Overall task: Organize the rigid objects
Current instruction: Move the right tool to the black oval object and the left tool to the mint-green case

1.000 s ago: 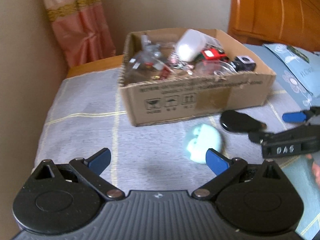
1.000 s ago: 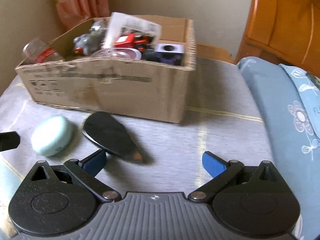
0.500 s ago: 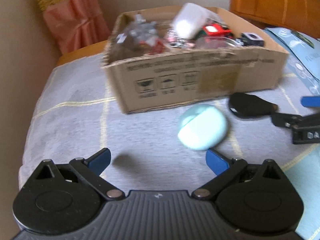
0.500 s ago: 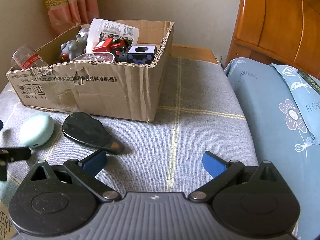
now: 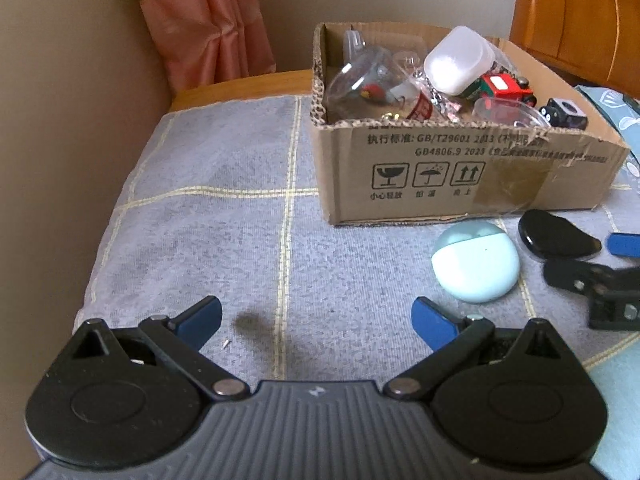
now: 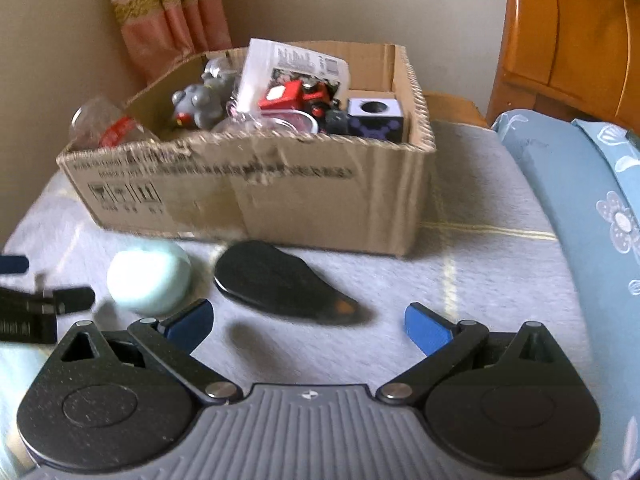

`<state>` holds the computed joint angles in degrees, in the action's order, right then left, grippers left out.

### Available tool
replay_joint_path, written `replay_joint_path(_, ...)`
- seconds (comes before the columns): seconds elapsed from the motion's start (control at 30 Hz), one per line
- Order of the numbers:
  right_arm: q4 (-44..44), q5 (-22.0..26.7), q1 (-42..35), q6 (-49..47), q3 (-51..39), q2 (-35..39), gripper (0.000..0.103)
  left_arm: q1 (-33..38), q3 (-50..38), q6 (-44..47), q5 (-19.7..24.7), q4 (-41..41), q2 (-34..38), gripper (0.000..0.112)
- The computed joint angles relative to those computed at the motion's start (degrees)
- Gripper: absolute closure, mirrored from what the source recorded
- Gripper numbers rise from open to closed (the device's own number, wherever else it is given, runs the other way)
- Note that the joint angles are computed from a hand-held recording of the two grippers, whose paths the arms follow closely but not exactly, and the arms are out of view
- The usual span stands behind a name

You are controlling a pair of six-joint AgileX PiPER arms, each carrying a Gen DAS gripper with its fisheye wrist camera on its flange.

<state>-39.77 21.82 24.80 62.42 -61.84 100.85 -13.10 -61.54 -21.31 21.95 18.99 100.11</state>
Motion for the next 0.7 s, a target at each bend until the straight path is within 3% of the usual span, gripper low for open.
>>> replay_joint_path(0.17, -9.8, 3.8, 2.5, 10.4, -3.3, 3.4, 0.000, 1.0, 1.0, 3.6, -1.1, -3.9, -1.7, 0.012)
replay_joint_path(0.33, -12.6, 6.6, 3.6, 11.3, -2.7, 3.4, 0.000, 1.4, 1.2, 9.7, -1.0, -9.3, -2.7, 0.012)
replay_joint_path(0.6, -17.0, 3.1, 0.1, 14.5, 6.2, -2.7, 0.000, -1.2, -0.4, 20.1, -1.6, -18.8, -1.3, 0.012)
replay_joint_path(0.7, -22.3, 1.8, 0.4, 19.5, 9.3, -4.4, 0.000, -3.0, -1.6, 19.9, -1.8, -19.4, 0.4, 0.012)
